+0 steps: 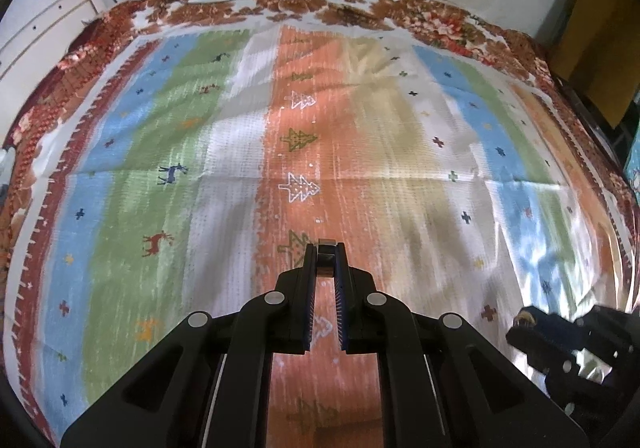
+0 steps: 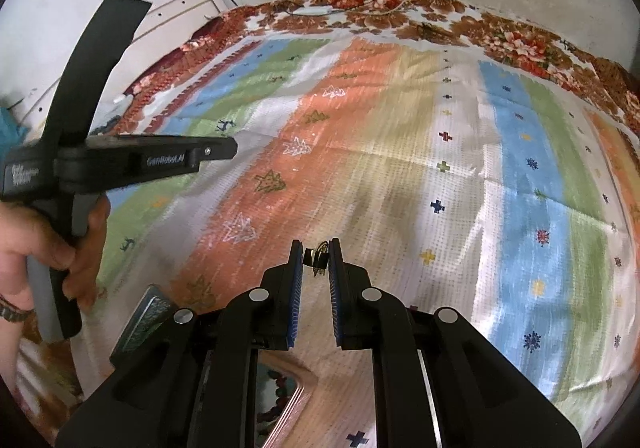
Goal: Organize jewelry
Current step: 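Lift both held rings and carry them over the tin box, then open both tools to drop the rings into the tin box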
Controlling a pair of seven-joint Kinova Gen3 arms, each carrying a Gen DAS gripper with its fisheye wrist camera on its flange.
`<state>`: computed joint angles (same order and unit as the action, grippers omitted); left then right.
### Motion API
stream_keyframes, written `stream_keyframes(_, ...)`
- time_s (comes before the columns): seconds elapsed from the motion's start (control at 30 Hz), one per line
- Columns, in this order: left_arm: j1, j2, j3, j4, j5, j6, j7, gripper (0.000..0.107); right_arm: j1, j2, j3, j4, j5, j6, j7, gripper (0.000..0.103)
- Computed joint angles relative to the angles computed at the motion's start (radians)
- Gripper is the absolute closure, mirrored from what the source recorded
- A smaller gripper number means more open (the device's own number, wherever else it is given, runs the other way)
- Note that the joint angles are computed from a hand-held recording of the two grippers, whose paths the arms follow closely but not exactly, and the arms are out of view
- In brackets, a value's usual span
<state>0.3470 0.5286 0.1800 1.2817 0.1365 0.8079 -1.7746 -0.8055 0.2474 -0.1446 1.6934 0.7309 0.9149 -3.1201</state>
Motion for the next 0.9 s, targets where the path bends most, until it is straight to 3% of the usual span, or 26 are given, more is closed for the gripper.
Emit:
stream_keyframes(0.37, -0.085, -0.156, 0.049, 0.216, 0.106, -0.098, -0.130, 0.099, -0.049, -0.021, -0.026, 0.013, 0.066, 0.032, -0.086, 0.090)
stream_keyframes(0.9, -0.154, -0.329, 0.060, 0.462, 0.291, -0.183, -0.376, 0.099, -0.126, -0.036, -0.079, 0.036, 0.139, 0.084, -0.215, 0.089)
